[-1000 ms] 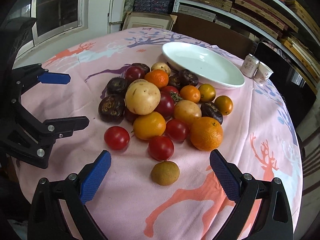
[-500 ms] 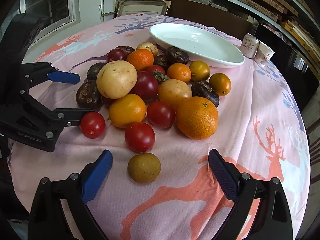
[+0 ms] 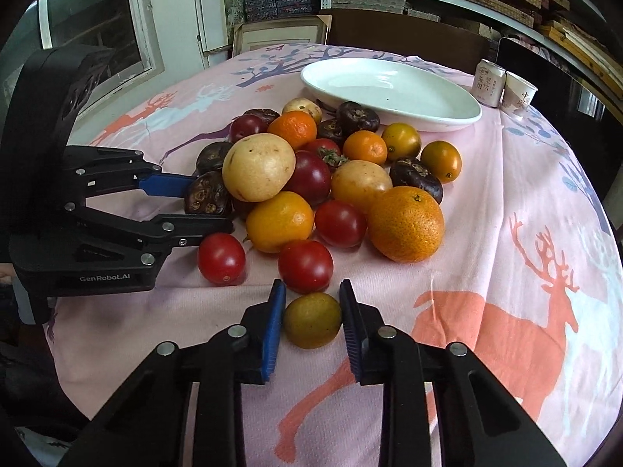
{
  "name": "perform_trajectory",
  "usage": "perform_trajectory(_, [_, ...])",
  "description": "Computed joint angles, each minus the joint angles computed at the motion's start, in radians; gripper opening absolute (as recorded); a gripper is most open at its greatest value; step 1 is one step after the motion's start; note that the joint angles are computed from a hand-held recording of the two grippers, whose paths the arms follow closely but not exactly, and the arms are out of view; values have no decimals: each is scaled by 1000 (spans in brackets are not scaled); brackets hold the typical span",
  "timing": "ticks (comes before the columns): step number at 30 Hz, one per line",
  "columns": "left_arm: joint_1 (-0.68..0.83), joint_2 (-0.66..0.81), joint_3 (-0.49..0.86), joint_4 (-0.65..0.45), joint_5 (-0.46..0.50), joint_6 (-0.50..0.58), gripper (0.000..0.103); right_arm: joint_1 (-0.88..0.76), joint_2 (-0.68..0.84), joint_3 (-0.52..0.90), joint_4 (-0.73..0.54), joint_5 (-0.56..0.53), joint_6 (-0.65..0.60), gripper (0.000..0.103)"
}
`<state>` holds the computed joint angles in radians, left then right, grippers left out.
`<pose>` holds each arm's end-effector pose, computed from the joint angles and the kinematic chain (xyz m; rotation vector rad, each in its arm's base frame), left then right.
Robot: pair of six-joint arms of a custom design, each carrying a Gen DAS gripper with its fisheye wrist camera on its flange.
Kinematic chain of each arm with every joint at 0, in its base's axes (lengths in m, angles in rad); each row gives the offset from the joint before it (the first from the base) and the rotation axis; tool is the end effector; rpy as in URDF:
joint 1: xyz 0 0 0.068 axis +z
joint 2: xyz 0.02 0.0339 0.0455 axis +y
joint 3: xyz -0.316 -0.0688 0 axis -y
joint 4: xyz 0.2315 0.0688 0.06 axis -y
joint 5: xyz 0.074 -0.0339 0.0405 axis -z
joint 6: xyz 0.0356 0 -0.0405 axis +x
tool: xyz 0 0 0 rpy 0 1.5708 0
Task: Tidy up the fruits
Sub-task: 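Grasp a dark purple fruit with the left gripper while the right grasps a small brown fruit, then carry both fruits over the white plate and open both grippers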
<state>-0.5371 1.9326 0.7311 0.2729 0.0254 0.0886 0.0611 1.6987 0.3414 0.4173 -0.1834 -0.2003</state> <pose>0.2891 -0.1732 0.1271 0.7833 2.3871 -0.2169 0.2315 0.0207 0.1254 -0.3994 2.4643 0.1723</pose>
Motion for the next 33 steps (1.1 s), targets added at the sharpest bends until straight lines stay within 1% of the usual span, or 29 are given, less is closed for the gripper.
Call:
perform_trajectory(2, [-4, -5, -12, 15, -3, 1, 42, 19, -11, -14, 19, 31, -11, 29])
perform_trajectory(9, [-18, -39, -67, 60, -3, 10, 42, 9, -42, -20, 9, 34, -10, 29])
perform_trajectory(12, [-4, -73, -101, 72, 22, 6, 42, -1, -62, -25, 2, 33, -11, 29])
perform_trajectory(14, [5, -96, -122, 76, 18, -10, 42, -9, -78, -28, -5, 31, -12, 29])
perform_trajectory(16, [21, -137, -158, 105, 27, -33, 42, -16, -101, -23, -27, 33, -15, 29])
perform_trajectory(19, [35, -202, -195, 147, 4, -99, 42, -28, -142, -7, -51, 41, 4, 29])
perform_trajectory(20, [43, -223, -195, 143, 16, -115, 42, -36, -155, 2, -61, 32, 15, 29])
perform_trajectory(22, [54, -251, -181, 133, 31, -137, 42, -46, -175, 16, -60, 27, 45, 29])
perform_trajectory(24, [51, -264, -151, 122, 9, -142, 42, -58, -193, 37, -63, 17, 68, 29])
perform_trajectory(27, [52, -260, -100, 112, 21, -140, 42, -76, -203, 79, -74, -8, 74, 29])
perform_trajectory(29, [49, -241, -61, 113, 11, -133, 42, -95, -200, 115, -86, -41, 75, 29])
perform_trajectory(31, [62, -206, 1, 89, 29, -139, 42, -120, -187, 161, -86, -91, 65, 29])
perform_trajectory(33, [74, -156, 82, 51, 22, -157, 42, -129, -161, 223, -98, -80, 68, 29])
